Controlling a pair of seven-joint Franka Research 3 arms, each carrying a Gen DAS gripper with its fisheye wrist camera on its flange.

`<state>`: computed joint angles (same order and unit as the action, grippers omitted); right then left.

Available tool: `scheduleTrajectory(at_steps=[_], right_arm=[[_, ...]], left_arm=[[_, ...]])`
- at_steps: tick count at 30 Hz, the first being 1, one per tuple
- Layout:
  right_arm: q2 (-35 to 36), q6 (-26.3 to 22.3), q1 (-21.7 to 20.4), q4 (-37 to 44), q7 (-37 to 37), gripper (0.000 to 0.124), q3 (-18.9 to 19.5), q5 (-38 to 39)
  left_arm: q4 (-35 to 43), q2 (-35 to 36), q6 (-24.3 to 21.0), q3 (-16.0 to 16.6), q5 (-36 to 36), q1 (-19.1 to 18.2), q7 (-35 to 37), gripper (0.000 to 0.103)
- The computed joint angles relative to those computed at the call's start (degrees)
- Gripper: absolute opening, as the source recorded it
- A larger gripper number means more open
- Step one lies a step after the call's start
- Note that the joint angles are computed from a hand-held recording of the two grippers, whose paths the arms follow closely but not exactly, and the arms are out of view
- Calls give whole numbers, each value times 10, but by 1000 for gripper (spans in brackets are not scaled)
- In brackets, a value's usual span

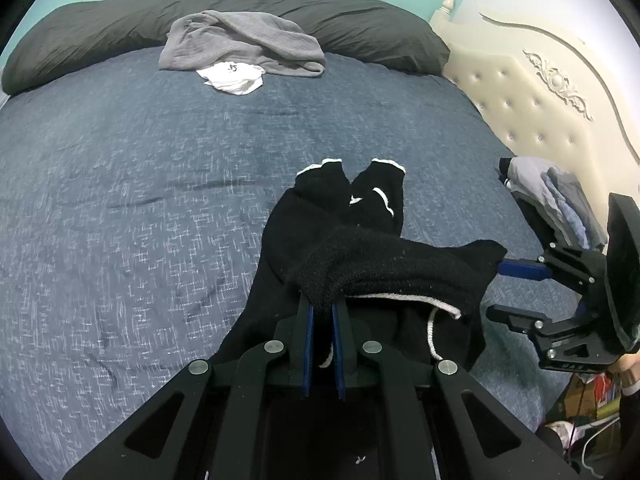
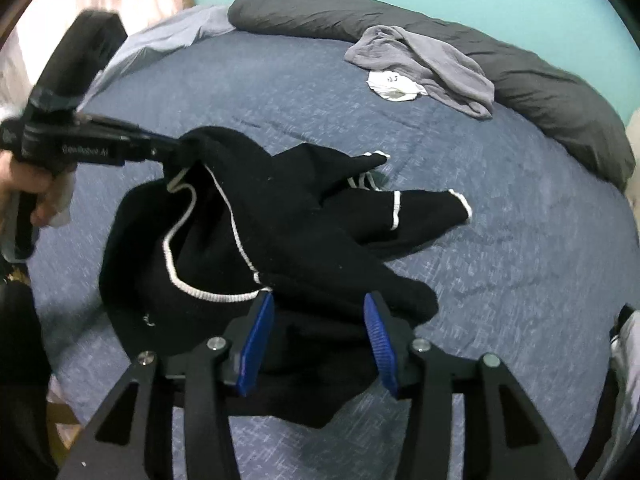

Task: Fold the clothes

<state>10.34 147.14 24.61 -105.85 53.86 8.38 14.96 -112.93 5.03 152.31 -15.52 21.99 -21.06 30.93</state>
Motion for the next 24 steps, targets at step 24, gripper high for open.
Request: scheduleTrajectory(at_steps=[24], right_arm=[[91,26,18,67,-30,19,2,-40]], left_arm=[[-8,0,10,0,-15,4,37,10]])
